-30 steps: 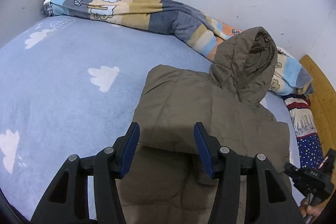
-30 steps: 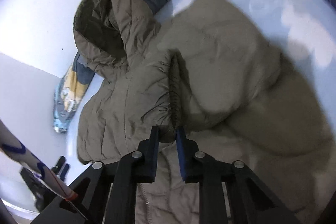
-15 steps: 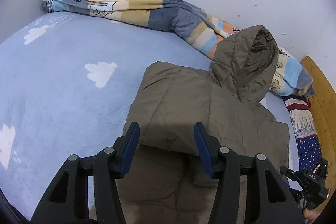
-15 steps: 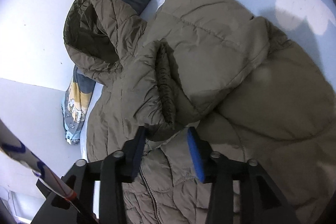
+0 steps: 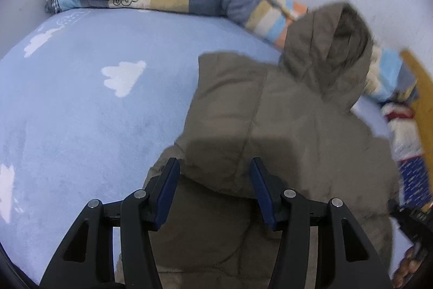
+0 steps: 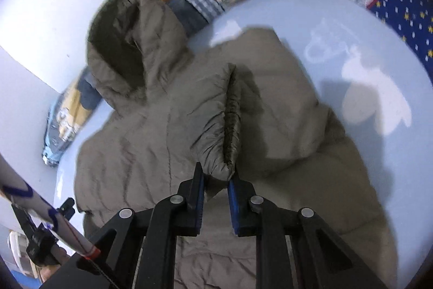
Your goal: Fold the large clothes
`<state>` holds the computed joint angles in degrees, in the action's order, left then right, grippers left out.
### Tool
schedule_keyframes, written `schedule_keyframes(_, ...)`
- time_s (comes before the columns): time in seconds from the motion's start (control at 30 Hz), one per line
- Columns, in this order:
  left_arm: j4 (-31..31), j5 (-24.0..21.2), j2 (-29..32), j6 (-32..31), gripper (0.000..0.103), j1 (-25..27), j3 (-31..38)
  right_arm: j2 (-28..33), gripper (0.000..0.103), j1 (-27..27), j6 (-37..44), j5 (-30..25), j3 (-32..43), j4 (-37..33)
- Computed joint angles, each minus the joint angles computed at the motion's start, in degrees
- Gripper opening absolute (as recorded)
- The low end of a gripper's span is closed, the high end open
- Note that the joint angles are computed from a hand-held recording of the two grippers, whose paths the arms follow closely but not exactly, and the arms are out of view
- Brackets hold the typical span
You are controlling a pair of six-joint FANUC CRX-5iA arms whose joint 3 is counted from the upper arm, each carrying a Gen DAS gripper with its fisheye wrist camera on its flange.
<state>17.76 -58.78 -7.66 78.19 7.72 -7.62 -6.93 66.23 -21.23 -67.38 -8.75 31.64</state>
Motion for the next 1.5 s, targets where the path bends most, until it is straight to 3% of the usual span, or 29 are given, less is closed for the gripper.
schedule_keyframes(0.17,-5.4,-1.5,0.7,1.0,0.056,-2.1,1.7,0.8,0.022,-1.0,0.9,0.5,0.1,-3.2)
schedule_keyframes(0.2,-6.0,-1.5,0.4,1.0,0.056,-2.1,2.0,0.7,0.027,-1.0,0.9,0.0,0.4,-3.5)
schedule_keyframes(0.3,-7.6,1.3,-1.9,1.1,0.056,-2.6,1.9,0.3,0.032,-0.2,-1.6,-2.3,1.2,-2.8)
schedule_keyframes(0.43,-6.3,8.3,-6.4,-3.1,0.057,-3.9,-0.7,3.8,0.032,4.4,-4.4,-17.8,6.2,5.7)
schedule_keyframes(0.53,-4.3,9.7,-6.9,-5.5,0.058,-5.3,-2.1,3.7,0.032,4.9,-1.7,-14.6,5.0,11.1)
schedule_keyframes(0.7,-11.0,7.9,-5.0,-3.4,0.058,-9.2,-0.7,6.5,0.032,2.8,7.3,-7.9,7.2,7.5)
schedule_keyframes(0.8,-16.3,5.2,-3.3,-0.7,0.061,-11.1,1.1,9.2,0.032,1.4,12.7,-9.2,9.7,3.8)
schedule_keyframes(1.0,-21.4,6.1,-3.9,1.8,0.063,-13.4,1.3,9.7,0.032,0.1,15.6,-9.2,9.6,-1.8)
schedule_keyframes(1.3,-22.2,12.9,-9.0,0.9,0.063,-16.3,-0.9,12.0,0.033,3.0,16.0,-14.3,12.7,4.5)
schedule_keyframes(1.5,-20.0,13.8,-9.7,-1.2,0.063,-16.5,-1.4,12.4,0.036,3.6,17.0,-13.6,13.5,5.4)
